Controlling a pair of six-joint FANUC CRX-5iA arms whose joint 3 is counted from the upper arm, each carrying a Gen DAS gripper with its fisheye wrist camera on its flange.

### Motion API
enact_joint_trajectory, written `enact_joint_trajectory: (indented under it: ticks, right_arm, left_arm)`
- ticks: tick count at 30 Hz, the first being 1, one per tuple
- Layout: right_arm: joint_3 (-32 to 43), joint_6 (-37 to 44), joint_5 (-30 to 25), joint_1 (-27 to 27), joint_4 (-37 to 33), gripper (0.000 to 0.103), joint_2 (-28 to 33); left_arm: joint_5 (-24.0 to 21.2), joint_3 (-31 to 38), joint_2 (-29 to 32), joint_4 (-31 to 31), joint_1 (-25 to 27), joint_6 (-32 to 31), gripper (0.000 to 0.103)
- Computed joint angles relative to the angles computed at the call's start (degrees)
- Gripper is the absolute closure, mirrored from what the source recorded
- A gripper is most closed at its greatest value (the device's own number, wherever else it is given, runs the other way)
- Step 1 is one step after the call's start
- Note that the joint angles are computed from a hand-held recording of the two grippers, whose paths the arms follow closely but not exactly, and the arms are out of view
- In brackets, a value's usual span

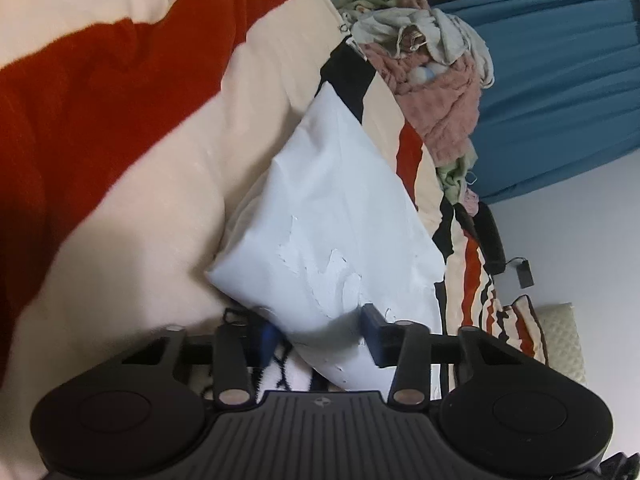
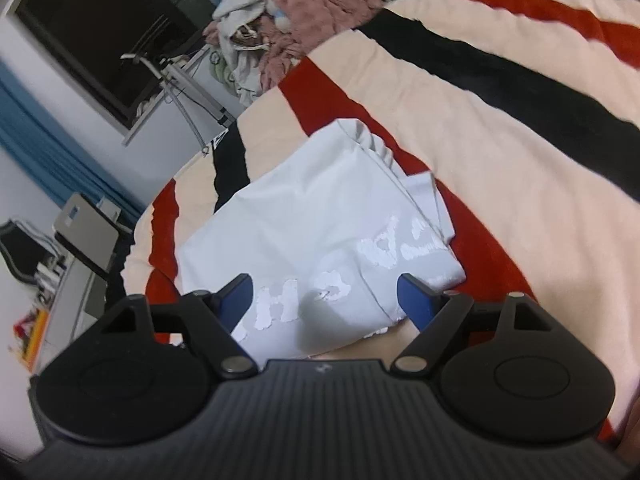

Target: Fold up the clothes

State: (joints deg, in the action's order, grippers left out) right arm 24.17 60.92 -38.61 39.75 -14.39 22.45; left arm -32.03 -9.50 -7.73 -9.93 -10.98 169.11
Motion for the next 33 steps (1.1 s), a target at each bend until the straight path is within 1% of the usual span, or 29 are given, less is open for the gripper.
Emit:
enact_joint_trajectory:
  ticks: [2,4,5,7,9,11,12,13,15,16,17,19,20,22,23,24,27,28,29,30,31,32,33]
  right_arm:
    - [0.1,1.2,-0.1,0.0,-1.1,0.022,-0.1]
    - [0.6,2.6,-1.0,-0.1,-2.8,0.022,0.1]
    - [1.5,4.2,-2.2,-0.8,-6.0,0.02,0.3]
    - [4.6,8.5,-6.3,-3.6,-16.7,0.02,1.6]
    - [7.5,10.5,-11.1,-7.3,-28.7,0.02,3.7]
    - [8.8,8.7,-14.5,-10.1,-37.1,0.021,5.7]
    - [8.7,6.3,-15.0,-10.7,-38.6,0.021,6.2]
    - [8.0,3.9,-14.3,-10.9,-38.8,0.021,6.3]
    - [5.8,0.7,-11.3,-11.2,-39.2,0.023,5.7]
    - [4.7,-1.2,-9.3,-11.0,-38.5,0.028,5.2]
    - [3.2,-3.7,-6.6,-10.4,-36.1,0.032,4.4]
    - [0.0,-9.5,-0.6,-8.5,-29.7,0.035,2.6]
    - [-1.0,-11.8,1.4,-8.0,-27.6,0.037,2.3]
    - [-2.0,-14.9,3.6,-7.5,-25.2,0.043,2.3]
    - [-1.9,-15.3,3.7,-7.4,-24.8,0.046,2.5]
    - [-1.3,-14.7,2.9,-7.4,-25.2,0.048,3.0]
    - [0.5,-11.8,1.0,-7.1,-25.4,0.053,4.1]
    - [0.6,-12.1,1.2,-6.7,-24.2,0.057,4.2]
    - [0.5,-12.5,1.7,-6.5,-23.4,0.063,4.2]
    - [0.4,-12.6,2.2,-6.5,-23.2,0.066,4.3]
    - [0.1,-12.3,2.7,-6.5,-23.3,0.071,4.1]
    - [-0.3,-11.9,3.3,-6.5,-23.2,0.077,3.8]
    - [-0.9,-11.4,4.0,-6.4,-23.1,0.08,3.5]
  left_arm:
    - [0.0,0.4,-0.2,-2.6,-0.5,2.1,0.076]
    - [1.0,0.1,-0.7,-4.3,-0.9,4.1,0.082]
    - [1.4,-0.1,-1.0,-5.2,-1.2,5.1,0.084]
    - [2.3,-0.3,-1.4,-7.2,-1.7,7.4,0.085]
    - [2.9,-0.5,-1.6,-8.4,-2.0,8.9,0.086]
    - [3.4,-0.5,-1.5,-8.5,-1.9,9.3,0.086]
    - [3.7,-0.6,-1.4,-8.4,-1.8,9.4,0.086]
    - [3.9,-0.7,-1.3,-7.9,-1.6,9.1,0.086]
    - [4.4,-0.9,-1.1,-7.0,-1.3,8.5,0.086]
    - [4.7,-1.2,-1.1,-6.2,-0.9,8.1,0.086]
    - [5.2,-1.6,-1.1,-5.4,-0.6,7.6,0.086]
    - [6.0,-2.3,-1.2,-3.7,0.0,6.6,0.086]
    - [6.3,-2.6,-1.1,-3.0,0.3,6.3,0.086]
    - [6.9,-3.1,-1.0,-1.5,0.8,5.4,0.085]
    - [7.3,-3.5,-1.0,-0.4,1.2,4.7,0.083]
    - [7.6,-3.8,-0.9,0.8,1.5,4.0,0.082]
    - [8.2,-5.3,-0.9,5.3,2.8,0.4,0.072]
    - [8.4,-5.8,-0.9,6.6,3.2,-0.7,0.061]
    - [8.8,-6.1,-1.0,6.9,3.4,-0.3,0.053]
    - [9.2,-6.5,-1.2,7.0,3.7,0.3,0.052]
    - [9.9,-7.1,-1.3,8.0,4.1,-0.4,0.051]
    - [10.6,-7.7,-1.3,9.0,4.6,-1.3,0.051]
    - [11.4,-8.2,-1.4,10.1,5.0,-2.1,0.053]
